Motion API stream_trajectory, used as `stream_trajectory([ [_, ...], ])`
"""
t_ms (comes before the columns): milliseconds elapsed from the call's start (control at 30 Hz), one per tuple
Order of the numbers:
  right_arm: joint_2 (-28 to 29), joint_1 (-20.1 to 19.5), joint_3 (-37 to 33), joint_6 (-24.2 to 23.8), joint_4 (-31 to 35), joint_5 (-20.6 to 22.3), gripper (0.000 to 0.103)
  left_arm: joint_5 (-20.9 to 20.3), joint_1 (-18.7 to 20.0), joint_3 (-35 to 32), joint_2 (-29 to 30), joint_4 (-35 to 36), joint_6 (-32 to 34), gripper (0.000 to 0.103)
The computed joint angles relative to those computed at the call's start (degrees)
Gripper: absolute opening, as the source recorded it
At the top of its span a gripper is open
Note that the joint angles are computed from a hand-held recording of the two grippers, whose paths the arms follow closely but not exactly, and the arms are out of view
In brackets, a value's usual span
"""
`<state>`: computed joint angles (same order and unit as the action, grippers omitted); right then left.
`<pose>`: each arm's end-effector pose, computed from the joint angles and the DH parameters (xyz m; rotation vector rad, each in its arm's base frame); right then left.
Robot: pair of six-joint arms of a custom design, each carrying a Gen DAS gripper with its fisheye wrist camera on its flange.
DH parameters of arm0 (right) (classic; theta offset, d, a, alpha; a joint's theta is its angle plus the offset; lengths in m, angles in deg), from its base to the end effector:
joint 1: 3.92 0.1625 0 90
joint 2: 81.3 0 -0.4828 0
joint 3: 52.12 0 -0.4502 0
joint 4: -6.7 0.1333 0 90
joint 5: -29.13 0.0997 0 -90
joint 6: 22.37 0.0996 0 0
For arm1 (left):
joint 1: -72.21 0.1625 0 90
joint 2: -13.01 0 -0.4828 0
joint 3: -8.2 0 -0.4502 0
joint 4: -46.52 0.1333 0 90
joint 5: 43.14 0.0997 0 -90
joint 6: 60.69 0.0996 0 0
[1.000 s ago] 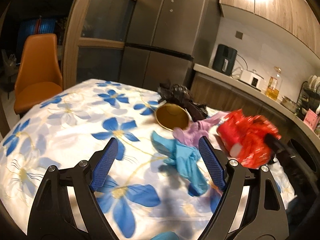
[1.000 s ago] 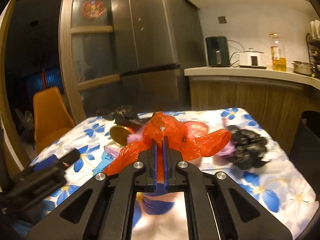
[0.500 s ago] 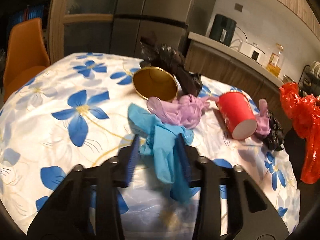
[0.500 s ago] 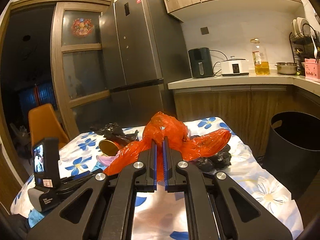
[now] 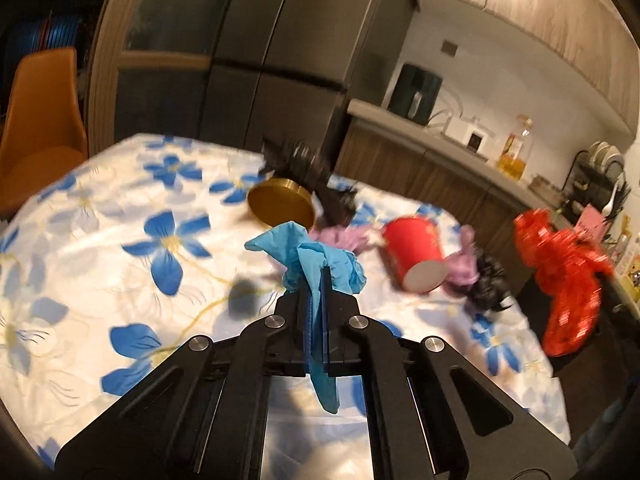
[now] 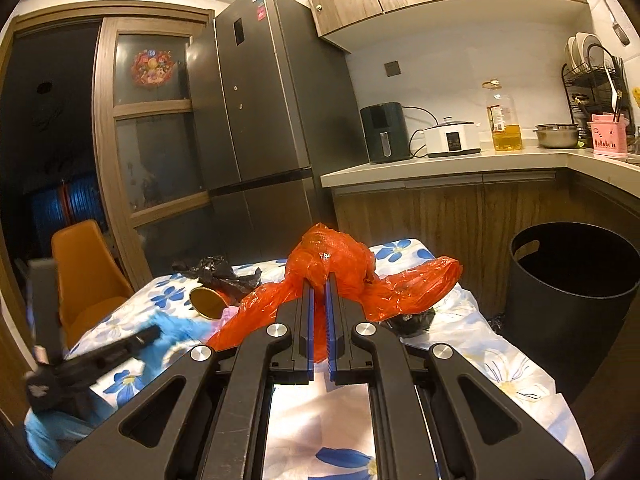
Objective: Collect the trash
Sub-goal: 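Grasp the blue glove with the left gripper while the right grasps the orange bag, then carry the blue glove and orange bag with both grippers over the black bin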
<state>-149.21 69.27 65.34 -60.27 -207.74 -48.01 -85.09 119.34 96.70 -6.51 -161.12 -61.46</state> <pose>-0.0228 -0.6130 0.3382 0.5911 -2.1348 1.6154 -0.3463 -0.6778 -0.0655 0.3971 2.3339 -1.3587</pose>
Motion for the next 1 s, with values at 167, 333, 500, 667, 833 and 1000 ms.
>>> stream_trajectory([
  [167, -0.96, -0.48, 0.84, 0.64, -0.75, 0.34, 0.006, 0.42, -2.04, -0.35, 0.11, -3.72, 4.26, 0.002],
  [333, -2.33, -1.27, 2.02, 1.12, -2.53, 0.91, 0.006, -1.35, -3.24, -1.78, 0.73, -3.24, 5.36, 0.002],
  [500, -3.82, -2.52, 2.68, 2.11, -4.14, 1.36, 0.006, -4.6, -4.4, -4.76, 2.27, -1.4, 6.26, 0.002],
  [667, -5.08, -3.75, 2.85, 2.86, -5.98, 1.34, 0.006, -8.35, -5.66, -9.38, 4.93, 0.8, 8.23, 0.002],
  [833, -6.13, -5.03, 1.88, 4.07, -8.08, 0.52, 0.006, -12.39, -6.81, -15.76, 8.64, 4.49, 10.34, 0.002],
  [1000, -7.17, -6.62, 0.38, 5.57, -10.49, -0.32, 0.006, -16.59, -7.61, -23.08, 12.71, 9.0, 10.97, 0.002],
])
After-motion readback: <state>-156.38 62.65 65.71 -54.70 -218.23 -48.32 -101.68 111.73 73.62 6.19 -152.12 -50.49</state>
